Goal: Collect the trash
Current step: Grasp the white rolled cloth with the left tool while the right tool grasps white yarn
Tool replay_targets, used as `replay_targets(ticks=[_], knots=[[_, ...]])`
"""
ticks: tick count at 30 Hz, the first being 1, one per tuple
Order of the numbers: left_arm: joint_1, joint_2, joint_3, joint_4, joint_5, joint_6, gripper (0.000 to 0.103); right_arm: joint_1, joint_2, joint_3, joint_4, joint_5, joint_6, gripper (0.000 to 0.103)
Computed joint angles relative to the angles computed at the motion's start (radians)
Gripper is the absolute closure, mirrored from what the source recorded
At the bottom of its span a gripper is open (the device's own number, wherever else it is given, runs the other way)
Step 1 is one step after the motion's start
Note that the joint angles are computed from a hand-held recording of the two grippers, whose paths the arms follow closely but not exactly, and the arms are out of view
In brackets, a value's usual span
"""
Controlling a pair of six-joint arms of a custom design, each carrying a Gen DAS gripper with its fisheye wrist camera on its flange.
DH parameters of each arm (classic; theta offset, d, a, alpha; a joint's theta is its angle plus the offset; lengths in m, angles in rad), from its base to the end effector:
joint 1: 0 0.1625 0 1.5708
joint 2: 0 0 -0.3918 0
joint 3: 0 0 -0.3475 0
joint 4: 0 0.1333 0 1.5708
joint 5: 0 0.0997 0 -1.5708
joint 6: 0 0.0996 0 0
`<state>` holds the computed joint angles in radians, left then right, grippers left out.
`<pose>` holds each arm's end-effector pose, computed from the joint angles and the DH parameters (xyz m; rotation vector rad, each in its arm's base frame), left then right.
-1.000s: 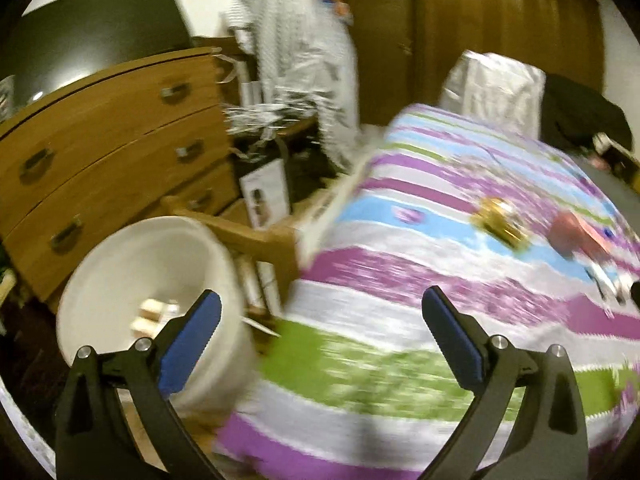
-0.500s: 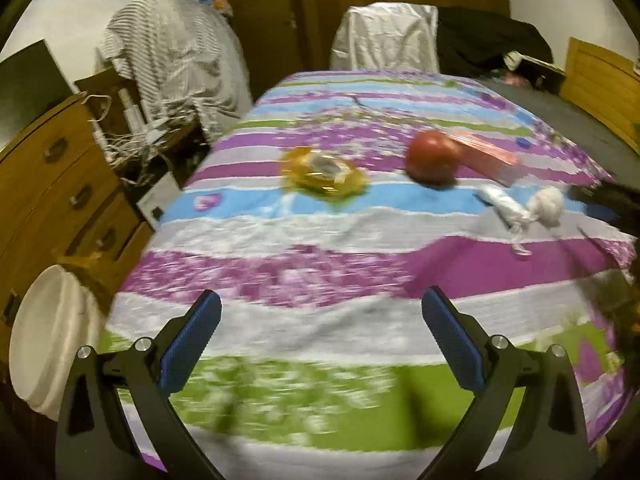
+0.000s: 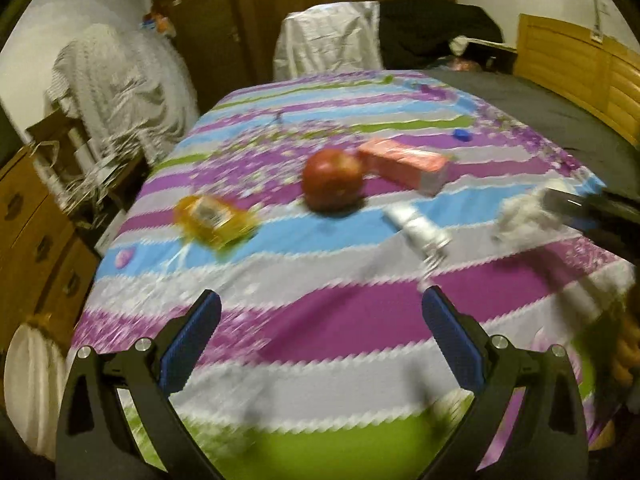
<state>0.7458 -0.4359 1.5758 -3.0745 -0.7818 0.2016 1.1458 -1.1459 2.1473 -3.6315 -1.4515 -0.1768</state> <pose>-0.3159 -0.5695 -0.0179 1.0184 2.1809 -0.7266 -0.0673 -0.5007 0.2653 -0.2268 -2.5374 1.4686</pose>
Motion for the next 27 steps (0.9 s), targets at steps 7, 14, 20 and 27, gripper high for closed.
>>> replay_targets(ticks=[7,14,20,27], knots=[[0.026,0.194,-0.342,0.247,-0.099,-0.078,0.011,-0.096,-0.201,0.280,-0.046,0.124,-0.066,0.067],[0.079,0.323,-0.595,0.554,-0.171,-0.177,0.073,-0.059,-0.187,0.305,0.032,0.020,-0.152,0.067],[0.091,0.050,-0.203,0.373,-0.212,-0.094,0.080,0.075,-0.183,0.221,0.200,-0.119,-0.280,0.067],[0.152,-0.305,0.175,0.329,-0.099,-0.141,0.080,0.285,-0.143,0.007,0.629,-0.386,-0.488,0.067]])
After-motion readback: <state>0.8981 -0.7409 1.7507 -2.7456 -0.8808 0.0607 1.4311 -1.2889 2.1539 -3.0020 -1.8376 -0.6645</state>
